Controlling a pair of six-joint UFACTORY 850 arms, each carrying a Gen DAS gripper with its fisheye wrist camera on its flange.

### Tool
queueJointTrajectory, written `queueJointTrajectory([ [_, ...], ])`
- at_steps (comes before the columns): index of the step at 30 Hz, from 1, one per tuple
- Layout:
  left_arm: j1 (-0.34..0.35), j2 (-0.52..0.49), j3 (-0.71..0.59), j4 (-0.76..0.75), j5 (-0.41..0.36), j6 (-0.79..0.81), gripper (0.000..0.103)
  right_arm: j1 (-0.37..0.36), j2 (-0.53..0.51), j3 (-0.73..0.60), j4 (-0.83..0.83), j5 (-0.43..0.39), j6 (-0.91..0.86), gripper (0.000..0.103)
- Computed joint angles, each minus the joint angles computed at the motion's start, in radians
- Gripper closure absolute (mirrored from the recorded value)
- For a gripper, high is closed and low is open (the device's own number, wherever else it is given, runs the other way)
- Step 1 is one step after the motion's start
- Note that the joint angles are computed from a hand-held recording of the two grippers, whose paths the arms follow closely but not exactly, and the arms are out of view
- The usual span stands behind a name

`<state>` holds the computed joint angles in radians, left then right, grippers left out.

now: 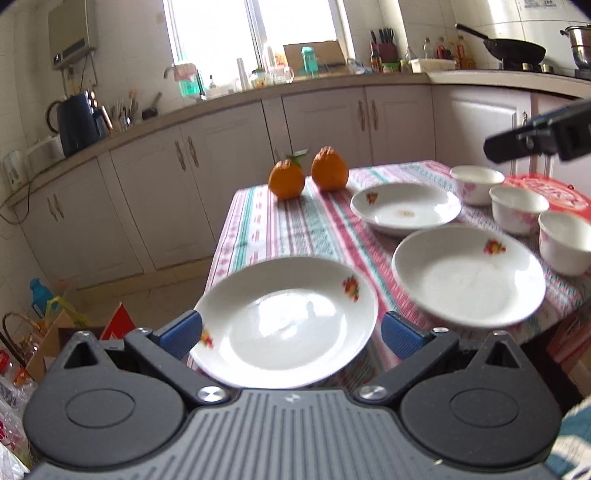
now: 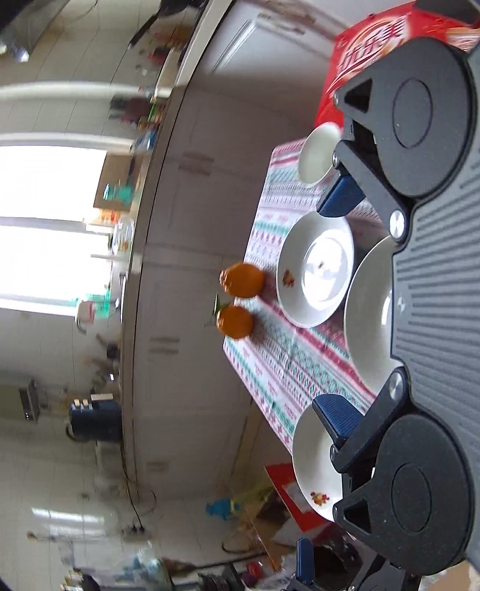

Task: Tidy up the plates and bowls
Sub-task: 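Reach the right tool to the deep white fruit-pattern plate and grip its rim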

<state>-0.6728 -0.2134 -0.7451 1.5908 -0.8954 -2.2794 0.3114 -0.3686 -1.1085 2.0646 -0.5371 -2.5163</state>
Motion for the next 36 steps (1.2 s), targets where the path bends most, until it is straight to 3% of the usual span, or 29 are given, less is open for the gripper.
queueJointTrajectory([
  [8, 0.084, 0.030, 0.104, 0.105, 0.184, -0.119, 0.001, 0.048, -0.140, -0.166, -0.487, -0.030, 0.391, 0.000],
  [12, 0.124, 0.021, 0.116, 0.164, 0.238, -0.144, 0.001, 0.066, -0.204, -0.247, -0.667, -0.066, 0.568, 0.000],
  [18, 0.189, 0.014, 0.121, 0.278, 0.306, -0.174, 0.001, 0.094, -0.305, -0.388, -0.846, -0.108, 0.757, 0.000],
  [25, 0.249, 0.028, 0.149, 0.509, 0.368, -0.365, 0.000, 0.127, -0.414, -0.543, -0.993, -0.142, 0.903, 0.000],
  [30, 0.276, 0.040, 0.149, 0.553, 0.418, -0.358, 0.000, 0.146, -0.482, -0.641, -1.066, -0.175, 0.995, 0.000],
  [36, 0.266, 0.038, 0.163, 0.588, 0.380, -0.398, 0.000, 0.164, -0.562, -0.756, -1.168, -0.256, 1.090, 0.000],
])
